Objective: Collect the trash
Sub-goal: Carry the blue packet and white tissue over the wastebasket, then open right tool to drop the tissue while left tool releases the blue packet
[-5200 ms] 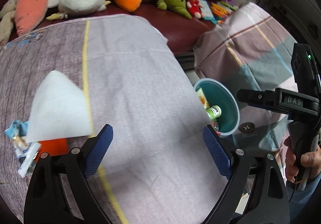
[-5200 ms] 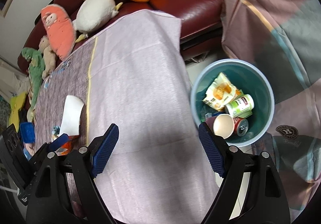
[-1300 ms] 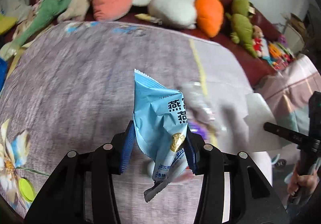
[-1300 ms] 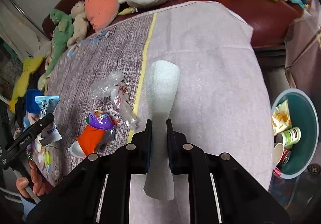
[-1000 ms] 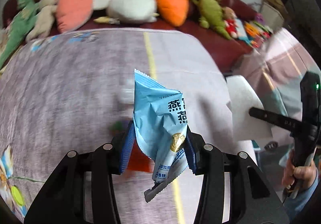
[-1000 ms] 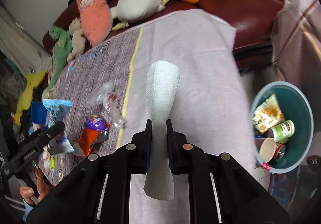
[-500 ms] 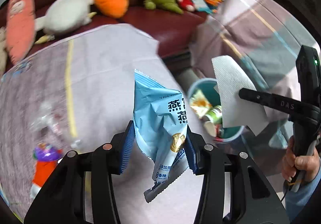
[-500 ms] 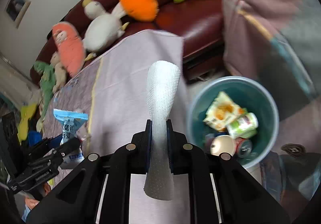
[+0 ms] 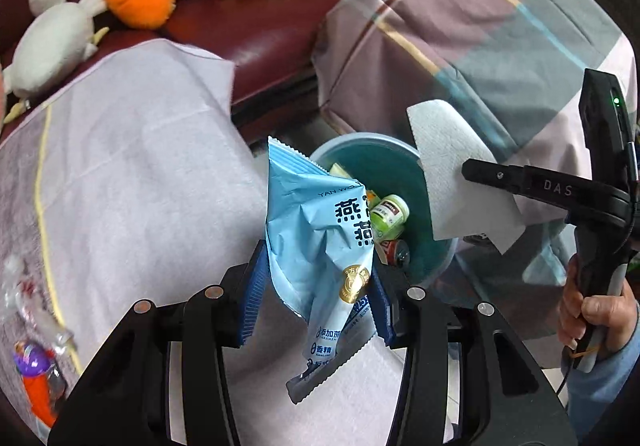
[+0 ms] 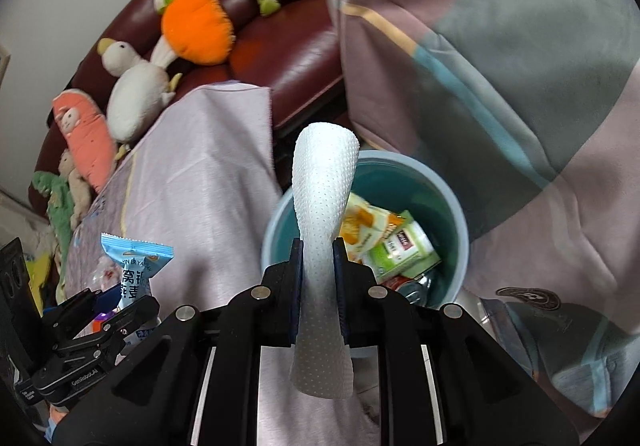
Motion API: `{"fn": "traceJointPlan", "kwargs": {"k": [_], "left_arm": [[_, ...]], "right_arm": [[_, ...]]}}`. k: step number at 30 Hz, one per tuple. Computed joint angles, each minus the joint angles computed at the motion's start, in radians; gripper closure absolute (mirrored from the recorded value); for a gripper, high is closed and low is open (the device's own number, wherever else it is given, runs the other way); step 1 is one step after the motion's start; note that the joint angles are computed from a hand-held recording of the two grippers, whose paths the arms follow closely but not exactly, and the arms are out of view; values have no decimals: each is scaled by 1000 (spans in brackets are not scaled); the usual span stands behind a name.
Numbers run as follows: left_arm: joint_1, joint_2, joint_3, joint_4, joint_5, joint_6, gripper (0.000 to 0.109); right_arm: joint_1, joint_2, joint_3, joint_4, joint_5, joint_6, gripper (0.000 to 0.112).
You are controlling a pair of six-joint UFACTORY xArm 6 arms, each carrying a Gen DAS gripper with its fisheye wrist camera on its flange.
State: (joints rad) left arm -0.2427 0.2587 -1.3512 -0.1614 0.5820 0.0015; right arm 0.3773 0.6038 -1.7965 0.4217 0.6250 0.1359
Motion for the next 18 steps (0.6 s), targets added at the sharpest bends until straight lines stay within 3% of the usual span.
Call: {"fn": "traceJointPlan", "kwargs": {"k": [2, 4, 11, 18], "left_arm": [[0, 31, -36, -5, 13, 6, 62], [0, 62, -69, -13, 26, 9, 62], [3, 127, -130, -29, 57, 15, 61], [-10, 167, -174, -55, 73, 35, 60]], "right_arm": [[-5, 23, -23, -4, 11, 7, 91], [-10, 45, -44, -7, 17, 16, 66], [-18, 102, -101, -15, 44, 24, 65], [-25, 68, -58, -60, 20, 58, 46]]}}
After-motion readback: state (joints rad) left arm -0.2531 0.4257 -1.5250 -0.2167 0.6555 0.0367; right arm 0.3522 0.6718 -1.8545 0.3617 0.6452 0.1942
